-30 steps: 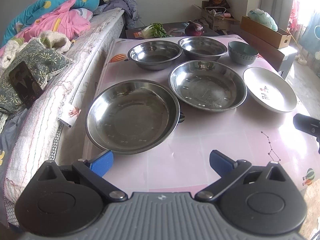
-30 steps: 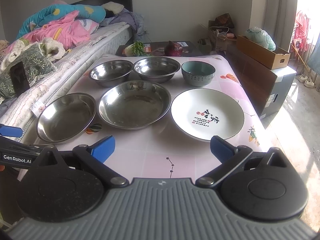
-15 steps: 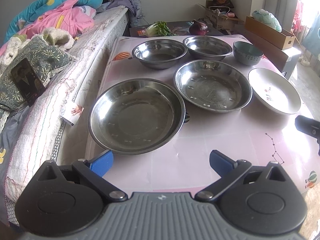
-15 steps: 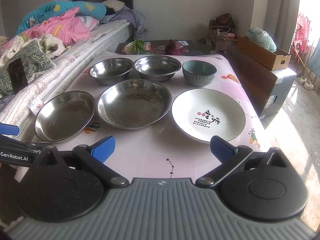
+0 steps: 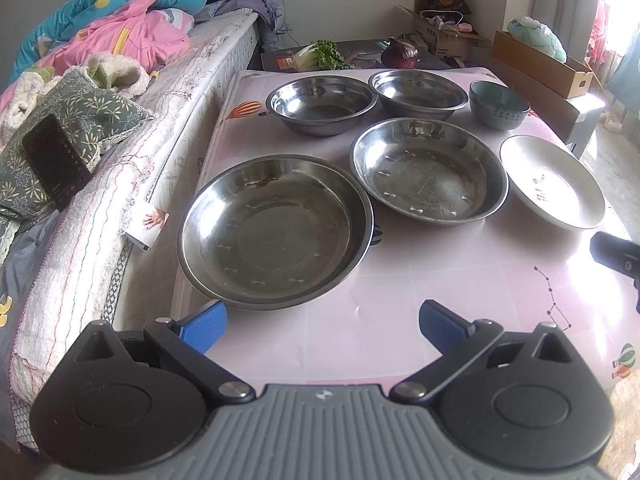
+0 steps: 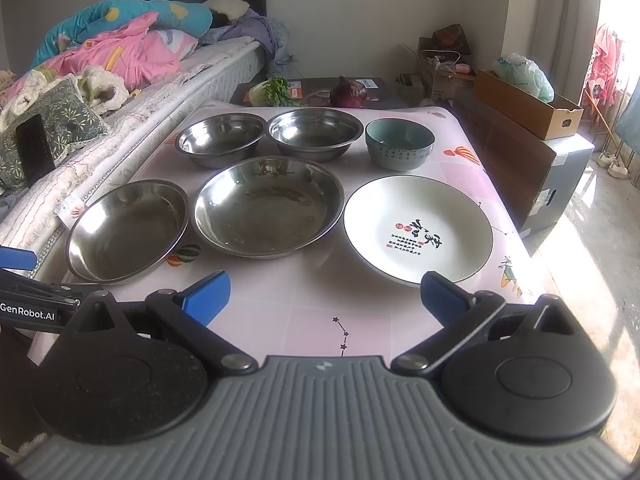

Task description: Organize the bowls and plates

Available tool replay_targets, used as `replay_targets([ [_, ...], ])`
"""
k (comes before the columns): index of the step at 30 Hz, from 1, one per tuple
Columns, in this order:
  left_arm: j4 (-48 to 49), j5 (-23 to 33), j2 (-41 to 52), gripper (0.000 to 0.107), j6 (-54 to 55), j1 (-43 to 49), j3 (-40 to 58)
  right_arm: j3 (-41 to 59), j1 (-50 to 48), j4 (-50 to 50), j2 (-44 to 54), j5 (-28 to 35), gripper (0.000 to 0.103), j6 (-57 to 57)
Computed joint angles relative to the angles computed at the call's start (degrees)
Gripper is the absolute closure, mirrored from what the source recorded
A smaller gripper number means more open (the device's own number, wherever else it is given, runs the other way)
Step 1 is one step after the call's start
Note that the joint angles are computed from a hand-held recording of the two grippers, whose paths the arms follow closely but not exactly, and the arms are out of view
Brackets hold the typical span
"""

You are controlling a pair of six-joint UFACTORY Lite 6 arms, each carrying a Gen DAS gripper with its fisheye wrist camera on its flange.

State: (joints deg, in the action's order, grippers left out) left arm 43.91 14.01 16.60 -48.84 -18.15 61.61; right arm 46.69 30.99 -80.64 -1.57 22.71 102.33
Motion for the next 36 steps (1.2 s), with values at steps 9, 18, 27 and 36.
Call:
replay_targets([
  [9,0.28,-0.03,0.06,0.004,-0.27,0.03,-0.06,0.65,0.14,-0.91,1.45,-0.15,0.001,1.1],
  [18,1.44,-0.5,0.44,0.004,-1.44,0.28,-0.49,1.01,-0.04,-0.87,2.14,-0.31,0.001,1.19],
  [27,-2.19,0.25,1.98,0.004,2.05,0.37,1.13,1.88,-0.66,-1.08,3.64,-0.95,0.001,1.32],
  [36,-1.26,-0.55,3.12,0.004,0.85,1.04,2.1,3.04,-1.56,-2.41,5.7,-0.58,0.001,1.93],
])
